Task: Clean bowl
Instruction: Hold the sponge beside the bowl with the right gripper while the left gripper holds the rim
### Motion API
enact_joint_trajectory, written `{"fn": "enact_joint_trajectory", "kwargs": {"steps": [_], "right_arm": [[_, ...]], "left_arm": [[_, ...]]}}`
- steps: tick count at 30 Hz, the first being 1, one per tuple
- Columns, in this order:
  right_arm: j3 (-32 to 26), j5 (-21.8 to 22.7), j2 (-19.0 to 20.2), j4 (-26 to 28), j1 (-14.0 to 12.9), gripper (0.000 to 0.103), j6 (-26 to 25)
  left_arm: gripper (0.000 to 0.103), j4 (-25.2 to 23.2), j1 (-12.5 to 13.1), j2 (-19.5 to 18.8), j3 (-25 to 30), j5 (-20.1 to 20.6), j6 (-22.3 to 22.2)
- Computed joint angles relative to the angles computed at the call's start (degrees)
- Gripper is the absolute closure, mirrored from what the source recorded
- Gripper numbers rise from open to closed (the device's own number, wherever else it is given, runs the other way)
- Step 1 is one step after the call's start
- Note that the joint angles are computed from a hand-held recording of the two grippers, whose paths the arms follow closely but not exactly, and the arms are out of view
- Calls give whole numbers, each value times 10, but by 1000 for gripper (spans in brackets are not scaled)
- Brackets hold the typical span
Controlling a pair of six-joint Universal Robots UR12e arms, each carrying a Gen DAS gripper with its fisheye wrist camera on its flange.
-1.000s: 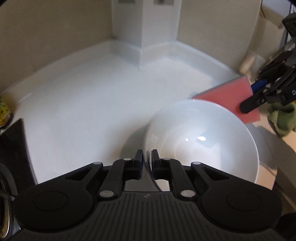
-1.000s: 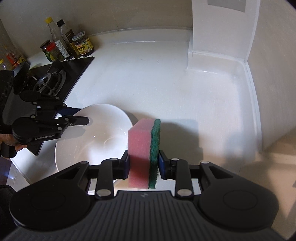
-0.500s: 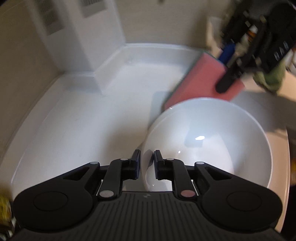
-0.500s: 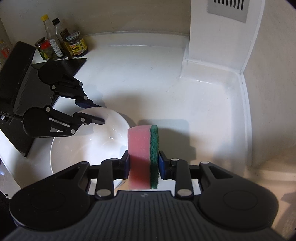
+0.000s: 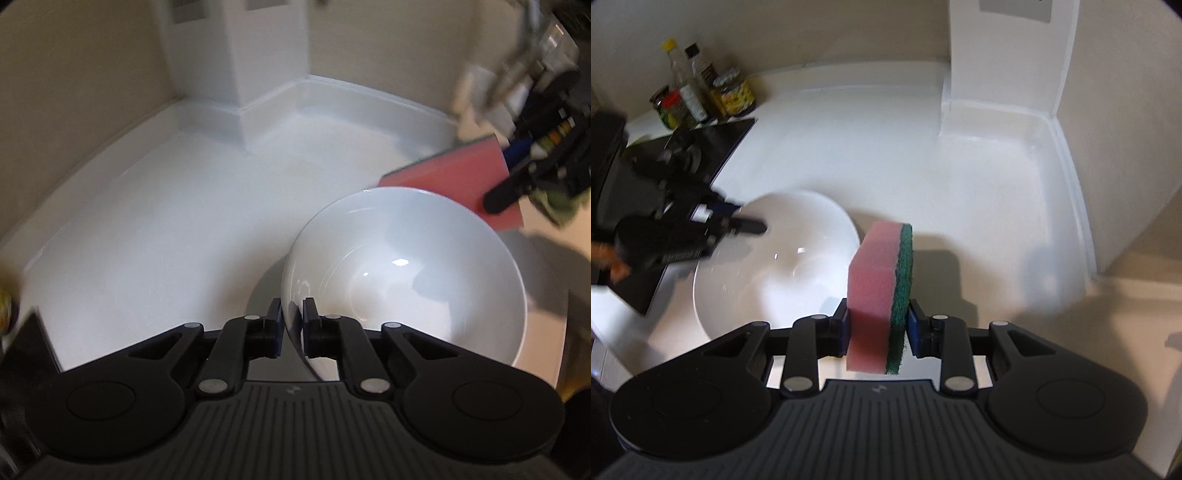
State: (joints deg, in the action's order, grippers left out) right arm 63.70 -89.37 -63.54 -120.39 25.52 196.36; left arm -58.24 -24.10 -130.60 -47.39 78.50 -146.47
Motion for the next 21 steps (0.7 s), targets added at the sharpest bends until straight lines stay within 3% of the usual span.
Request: {"fn": "enact_joint_trajectory", "kwargs": {"steps": [2, 5, 8, 11, 16, 20, 21], "right_arm": [[-5, 3, 1, 6, -2, 77, -9], [-28, -8, 15, 19, -2, 77, -24], [-41, -20, 22, 28, -1, 77, -30], [-33, -23, 17, 21, 2, 77, -28], [4, -36, 1, -21, 6, 77, 20], [17, -50, -6, -22, 14, 77, 30], [18, -47, -8, -17, 14, 77, 25]], "left_arm": [[88, -13, 0, -14, 24, -9, 78], [87, -40, 1, -33, 60, -31, 118], [86, -36, 0, -33, 61, -27, 62], [87, -10, -1, -5, 16, -3, -71], [89, 24, -9, 30, -51, 35, -204], [92, 9, -8, 35, -53, 40, -171], [92, -12, -3, 35, -44, 28, -139]]}}
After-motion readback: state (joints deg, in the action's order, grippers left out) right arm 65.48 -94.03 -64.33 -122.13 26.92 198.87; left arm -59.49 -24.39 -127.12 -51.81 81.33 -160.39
